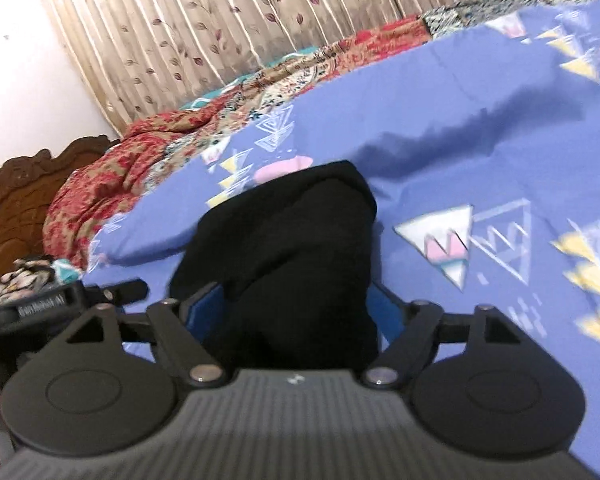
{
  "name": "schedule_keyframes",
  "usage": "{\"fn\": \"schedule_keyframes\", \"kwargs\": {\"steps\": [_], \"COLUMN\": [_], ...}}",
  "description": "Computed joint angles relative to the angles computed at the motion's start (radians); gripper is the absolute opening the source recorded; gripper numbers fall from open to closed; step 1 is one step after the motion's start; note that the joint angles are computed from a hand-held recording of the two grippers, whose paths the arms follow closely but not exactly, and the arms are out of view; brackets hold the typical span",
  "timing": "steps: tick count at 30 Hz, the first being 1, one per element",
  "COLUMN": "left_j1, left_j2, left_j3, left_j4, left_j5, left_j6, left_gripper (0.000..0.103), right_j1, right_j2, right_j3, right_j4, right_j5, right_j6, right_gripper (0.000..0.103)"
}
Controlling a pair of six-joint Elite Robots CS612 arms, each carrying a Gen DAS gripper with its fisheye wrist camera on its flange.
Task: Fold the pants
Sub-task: 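Open both grippers and lift them away from the folded pants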
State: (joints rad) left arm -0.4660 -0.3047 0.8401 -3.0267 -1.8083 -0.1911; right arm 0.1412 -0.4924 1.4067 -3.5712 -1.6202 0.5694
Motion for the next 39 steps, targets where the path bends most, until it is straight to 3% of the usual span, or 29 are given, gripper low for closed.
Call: {"fn": "schedule_keyframes", "kwargs": {"steps": [4, 8, 16, 20, 26, 30, 34, 39], "left_j1": [-0.008, -0.017, -0.026, -0.032, -0.045, -0.054, -0.074, -0.085], "left_j2": [-0.154, -0.260, -0.390, -0.428, -0.452, -0.458, -0.455, -0.450], "left_j3": [0.295, 0.498, 0.710, 0.775, 0.851, 0.880, 0.901, 0.908], "left_j4": [-0.159, -0.253, -0.260, -0.244, -0.291, -0.332, -0.408, -0.443], "left_j5": [0.027, 0.043, 0.090, 0.133, 0.203, 0.253, 0.358, 0.412], "left_j6": [0.024, 0.058, 0.054, 0.058, 0.073, 0.082, 0.136, 0.174], "left_gripper": [0.102, 0.103, 0.103, 0.103, 0.103, 0.103, 0.103, 0.103], "right_j1": [0.038, 0.080, 0.153, 0.176, 0.191, 0.193, 0.200, 0.195], "right_j2": [-0.064, -0.112, -0.177, -0.189, -0.195, -0.194, -0.193, -0.191], "right_j3": [0.135, 0.241, 0.342, 0.372, 0.384, 0.384, 0.386, 0.388], "right_j4": [-0.051, -0.078, -0.038, -0.036, -0.020, -0.027, -0.028, -0.020], "right_j5": [-0.030, -0.060, -0.104, -0.096, -0.088, -0.093, -0.095, -0.078], "right_j6": [0.002, 0.013, 0.129, 0.139, 0.159, 0.166, 0.165, 0.181], "right_gripper": [0.086, 0.087, 0.089, 0.089, 0.089, 0.089, 0.090, 0.090]}}
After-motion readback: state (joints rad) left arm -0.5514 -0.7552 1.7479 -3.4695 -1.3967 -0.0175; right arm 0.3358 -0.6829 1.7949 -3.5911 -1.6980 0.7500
